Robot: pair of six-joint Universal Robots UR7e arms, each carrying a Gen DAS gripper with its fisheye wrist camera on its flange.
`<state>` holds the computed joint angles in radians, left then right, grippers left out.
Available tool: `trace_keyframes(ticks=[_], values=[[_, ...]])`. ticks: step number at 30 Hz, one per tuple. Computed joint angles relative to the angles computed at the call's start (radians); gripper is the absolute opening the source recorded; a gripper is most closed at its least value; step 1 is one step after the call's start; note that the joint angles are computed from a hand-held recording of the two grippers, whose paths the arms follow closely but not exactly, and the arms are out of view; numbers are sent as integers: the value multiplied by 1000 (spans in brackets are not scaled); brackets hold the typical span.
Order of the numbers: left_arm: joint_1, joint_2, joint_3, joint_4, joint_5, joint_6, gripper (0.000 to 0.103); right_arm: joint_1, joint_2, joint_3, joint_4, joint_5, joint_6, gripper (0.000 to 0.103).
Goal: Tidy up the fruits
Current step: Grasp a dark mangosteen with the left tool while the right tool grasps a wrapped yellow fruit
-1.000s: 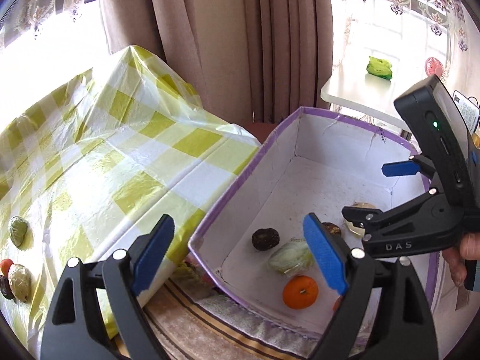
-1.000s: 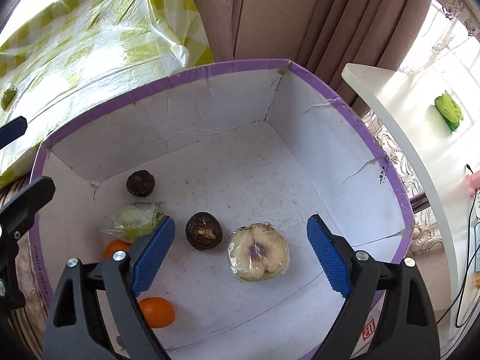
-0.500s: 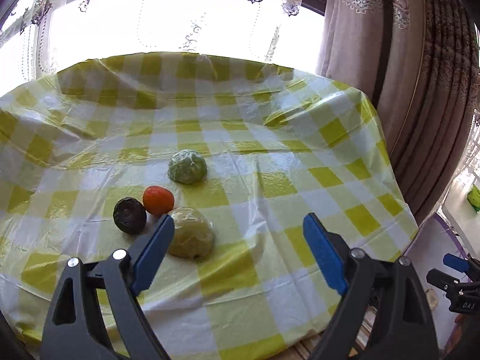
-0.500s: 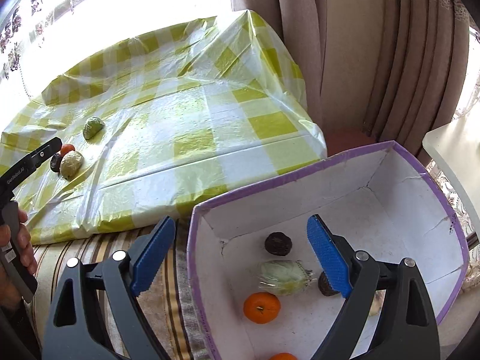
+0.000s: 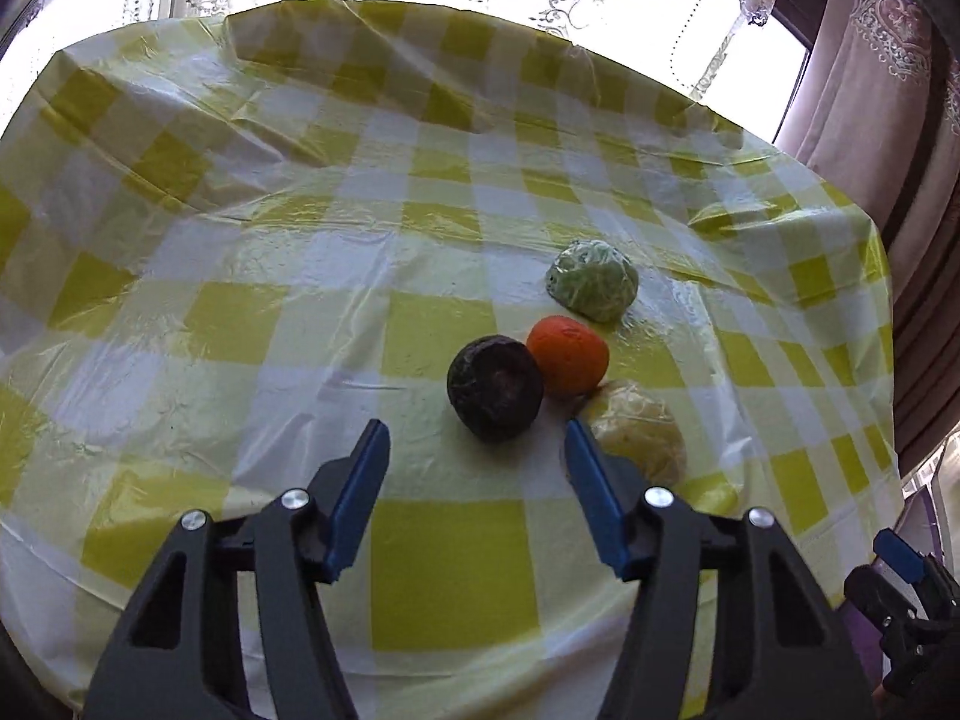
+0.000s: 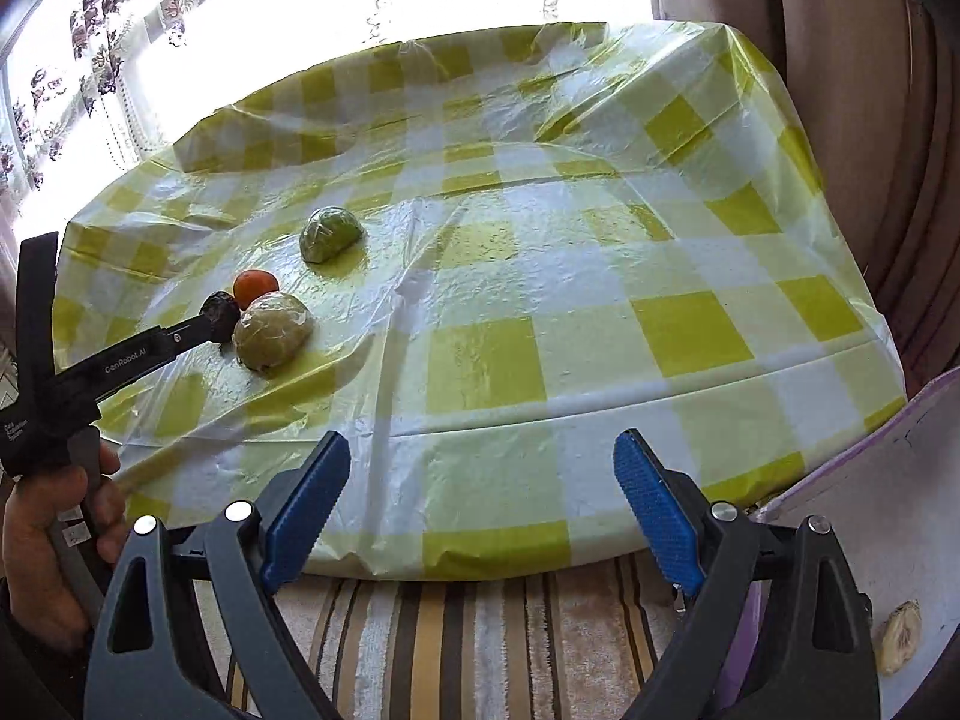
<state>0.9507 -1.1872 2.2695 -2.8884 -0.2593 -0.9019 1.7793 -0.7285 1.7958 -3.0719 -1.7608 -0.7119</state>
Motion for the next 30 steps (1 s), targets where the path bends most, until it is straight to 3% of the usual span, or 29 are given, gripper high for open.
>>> trace_keyframes(ticks=[7, 10, 12, 14, 16, 25, 30], values=[[38, 24, -65, 74, -7, 33, 60, 50, 73, -33, -32, 5, -62, 87], [52, 33, -78, 48, -18, 70, 59, 61, 99, -51, -32, 4, -78, 87], [56, 44, -80, -18, -36, 139, 43, 69, 116, -67, -21, -6, -78, 87], [57, 42, -80, -9, -31, 128, 39, 71, 127, -78, -11, -8, -76, 87], [56, 48, -69, -88, -38, 167, 38, 75, 135, -84, -7, -6, -74, 87], [23, 59, 9, -335, 61, 159, 38, 118, 191, -129, 14, -11, -83, 87], [5, 84, 32, -503, 118, 209, 38, 153, 245, -183, 33, -62, -68, 87]])
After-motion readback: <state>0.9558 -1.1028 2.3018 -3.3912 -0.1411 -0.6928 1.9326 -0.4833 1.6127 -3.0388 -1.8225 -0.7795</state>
